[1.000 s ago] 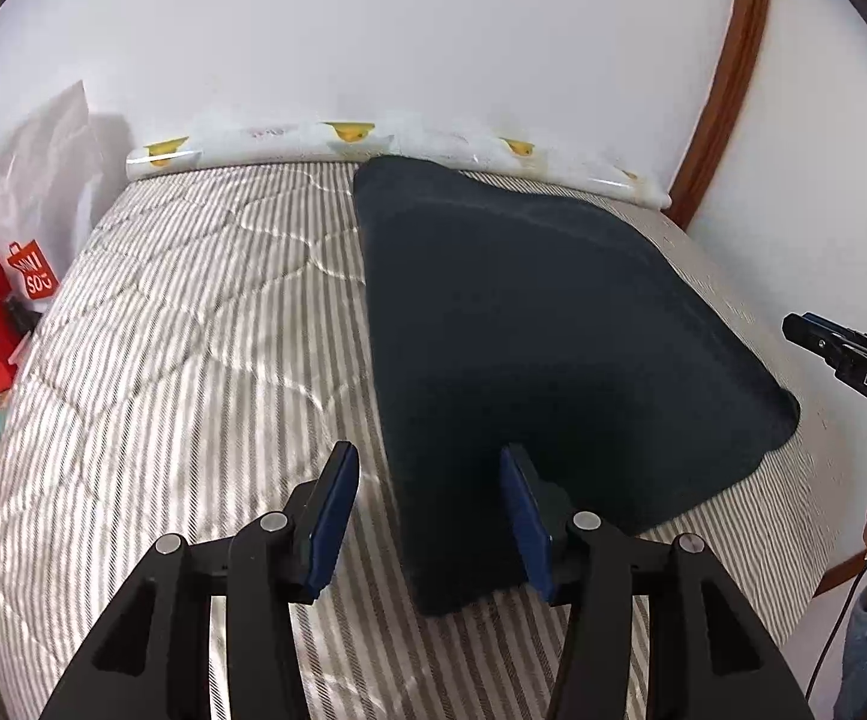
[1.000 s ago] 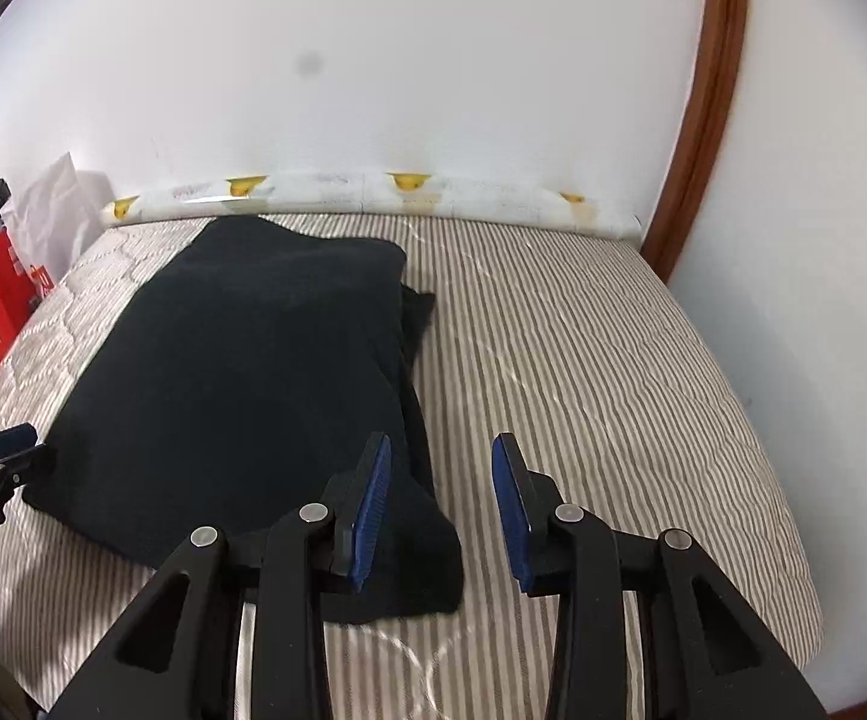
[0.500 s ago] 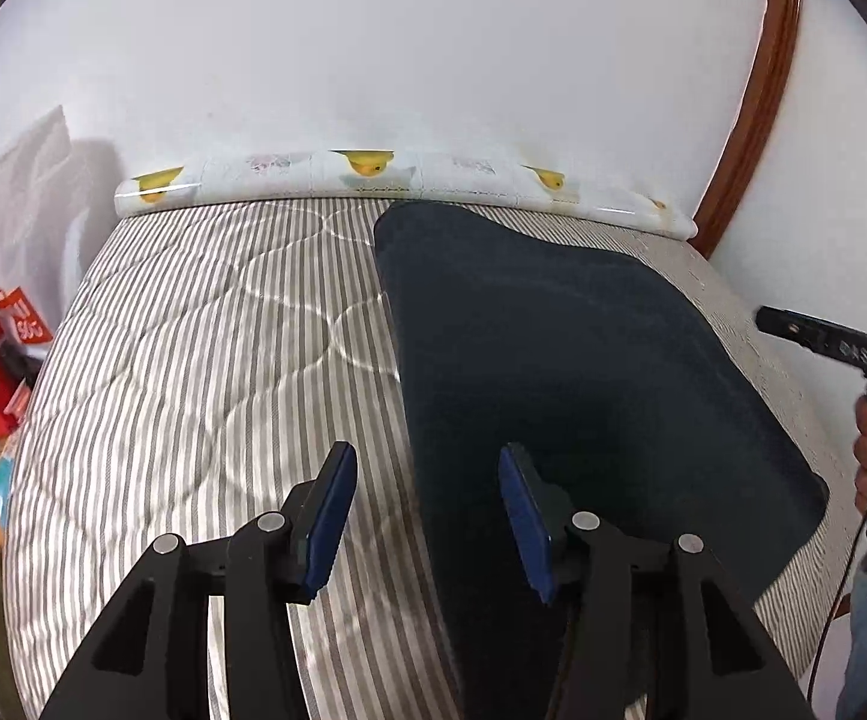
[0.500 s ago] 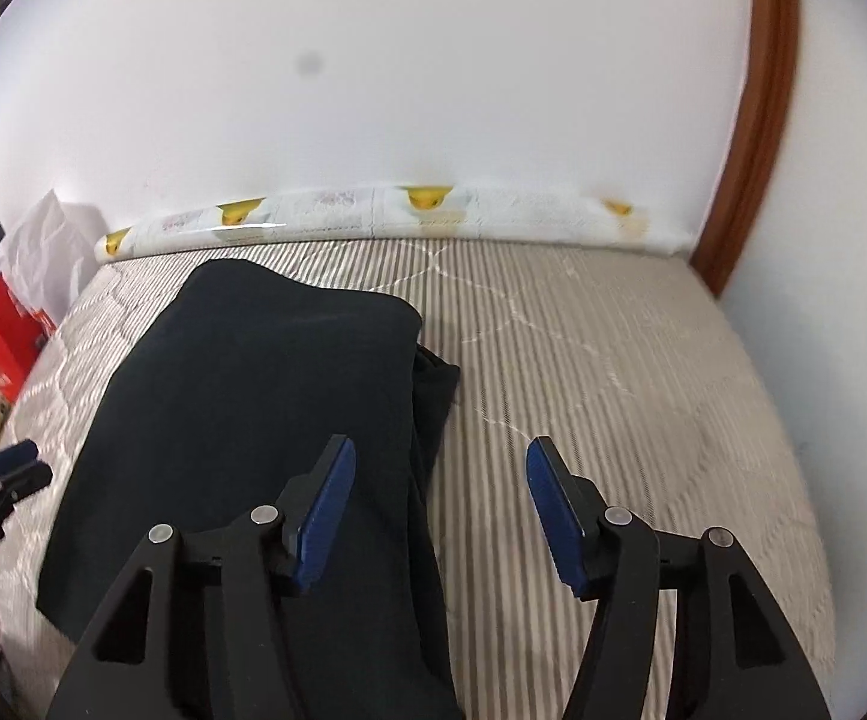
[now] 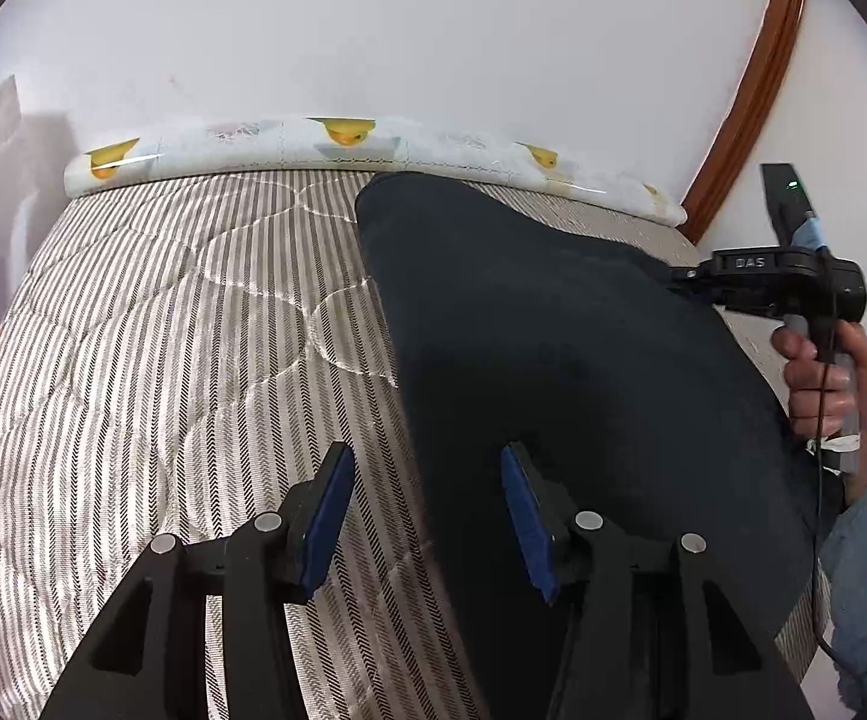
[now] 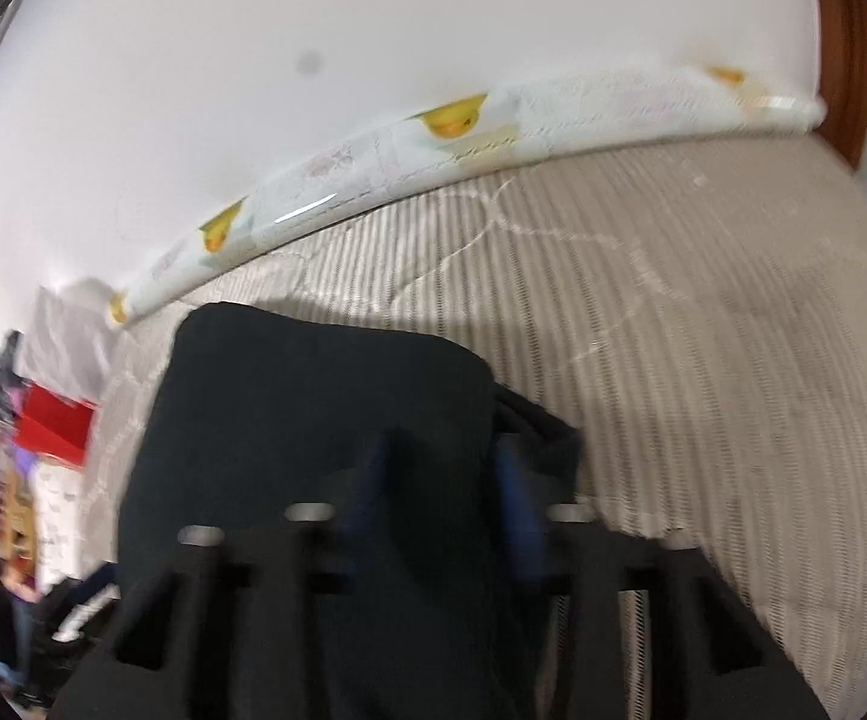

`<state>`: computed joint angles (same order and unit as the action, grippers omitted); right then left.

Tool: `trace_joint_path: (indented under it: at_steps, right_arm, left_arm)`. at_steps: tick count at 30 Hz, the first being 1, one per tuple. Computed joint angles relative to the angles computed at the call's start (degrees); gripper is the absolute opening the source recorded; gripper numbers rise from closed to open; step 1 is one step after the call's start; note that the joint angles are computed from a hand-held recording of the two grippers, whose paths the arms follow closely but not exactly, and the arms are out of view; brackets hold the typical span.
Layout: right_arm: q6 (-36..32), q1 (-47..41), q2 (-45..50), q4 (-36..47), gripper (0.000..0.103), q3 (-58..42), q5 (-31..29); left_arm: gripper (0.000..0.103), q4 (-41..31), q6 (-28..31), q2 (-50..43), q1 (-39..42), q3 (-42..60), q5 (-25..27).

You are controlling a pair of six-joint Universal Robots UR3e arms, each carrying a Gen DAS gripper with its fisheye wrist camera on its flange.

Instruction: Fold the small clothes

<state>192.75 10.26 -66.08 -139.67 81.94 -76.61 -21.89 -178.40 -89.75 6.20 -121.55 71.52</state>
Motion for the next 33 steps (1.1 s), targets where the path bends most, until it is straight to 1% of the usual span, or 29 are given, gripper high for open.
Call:
trace_joint_path:
  at_steps: [1, 3, 5, 7, 9, 11, 12, 13, 14, 15, 16, 17, 19, 20, 22, 24, 25, 26, 27, 28, 29, 30, 31, 32, 33]
  right_arm:
    - [-2.36, 0.62, -1.4, -2.09, 0.011, 1.3, -1.24]
    - [-4.85, 0.14, -5.43, -7.02, 0.01, 5.7, -1.94]
    - [-4.76, -2.64, -8.34, -9.85, 0.01, 9.39, 1.26]
    - [-4.29, -3.69, -7.06, -8.34, 0.01, 8.22, 1.52]
    - [-4.08, -2.87, -4.1, -3.83, 0.012, 4.76, -0.15]
    - [-4.66, -1.4, -3.86, 0.39, 0.017, 3.05, -3.17]
    - [-4.69, -1.26, -5.12, -0.49, 0.017, 4.5, -3.99]
    - [-4.79, -1.04, -7.7, -2.59, 0.02, 7.6, -5.15]
    - [-5.41, -0.84, -10.88, -4.02, 0.03, 10.99, -6.06]
    - [-6.21, -1.02, -13.78, -4.7, 0.036, 13.96, -5.97]
    - [-7.0, -1.54, -17.28, -5.24, 0.048, 17.61, -5.3]
    - [-7.78, -2.16, -21.67, -5.45, 0.051, 22.14, -4.36]
    - [-9.17, -2.96, -26.48, -4.39, 0.051, 26.98, -2.96]
    - [-9.92, -3.95, -30.05, -3.71, 0.051, 30.71, -0.87]
    - [-10.34, -5.12, -33.08, -2.82, 0.051, 34.34, 1.96]
    - [-9.51, -6.46, -35.21, -3.39, 0.051, 38.39, 5.6]
    - [-8.06, -6.07, -35.06, -4.29, 0.047, 39.52, 5.9]
    - [-7.43, -5.37, -34.82, -5.82, 0.018, 40.61, 5.9]
    - [-7.72, -4.56, -34.85, -6.83, 0.007, 41.13, 5.22]
    - [-8.29, -3.36, -36.31, -9.88, 0.007, 42.84, 3.01]
    - [-8.1, -2.0, -38.61, -15.86, 0.006, 45.9, -0.94]
    - [-8.16, -2.22, -40.54, -18.96, 0.006, 48.14, -1.83]
    - [-8.29, -3.66, -42.65, -19.22, 0.006, 49.8, -0.42]
    - [-7.7, -4.11, -43.02, -16.72, 0.006, 49.49, 0.02]
    - [-6.68, -2.6, -41.65, -15.47, 0.006, 48.27, -2.0]
  left_arm:
    - [0.048, -0.19, -0.06, 0.2, 0.09, 0.0, -0.15]
    - [0.048, -0.98, 0.14, 0.82, -0.11, 0.22, 0.17]
    - [0.048, -1.37, 0.34, 1.15, -0.35, 0.35, 0.0]
    - [0.048, -1.56, -0.08, 1.04, -1.59, 0.94, 1.13]
    - [0.048, -2.21, -0.64, 1.02, -3.06, 1.78, 3.21]
    - [0.048, -2.7, -0.86, 2.15, -3.54, 1.37, 3.98]
    - [0.048, -3.09, -0.75, 2.91, -3.49, 0.97, 3.95]
    - [0.048, -3.62, -0.58, 3.99, -3.44, 0.34, 3.98]
    - [0.048, -3.88, -0.45, 4.6, -3.38, -0.04, 4.03]
    - [0.048, -4.22, -0.22, 5.88, -3.32, -0.93, 4.14]
    - [0.048, -4.44, -0.13, 6.51, -3.21, -1.35, 4.12]
    - [0.048, -4.93, -0.1, 7.78, -2.92, -2.21, 3.84]
    - [0.048, -5.63, -0.42, 9.77, -2.17, -3.72, 2.9]
    - [0.048, -5.9, -0.75, 10.49, -1.87, -4.31, 2.41]
    - [0.048, -6.57, -1.68, 12.32, -1.32, -5.72, 1.41]
    - [0.048, -6.49, -2.74, 13.23, -1.75, -6.6, 1.52]
    - [0.048, -6.25, -3.42, 13.35, -2.4, -6.82, 2.27]
    - [0.048, -6.02, -4.14, 13.32, -3.2, -6.92, 3.38]
    - [0.048, -6.55, -4.93, 13.39, -4.1, -6.72, 4.87]
    - [0.048, -7.14, -5.19, 13.74, -4.37, -6.65, 5.35]
    - [0.048, -7.84, -5.22, 14.7, -4.45, -6.96, 5.55]
    - [0.048, -8.65, -4.91, 16.16, -4.21, -7.57, 5.38]
    - [0.048, -9.26, -4.72, 17.24, -4.02, -8.05, 5.3]
    - [0.048, -9.91, -4.57, 18.05, -3.97, -8.38, 5.38]
    - [0.048, -10.54, -4.48, 18.85, -3.96, -8.74, 5.58]
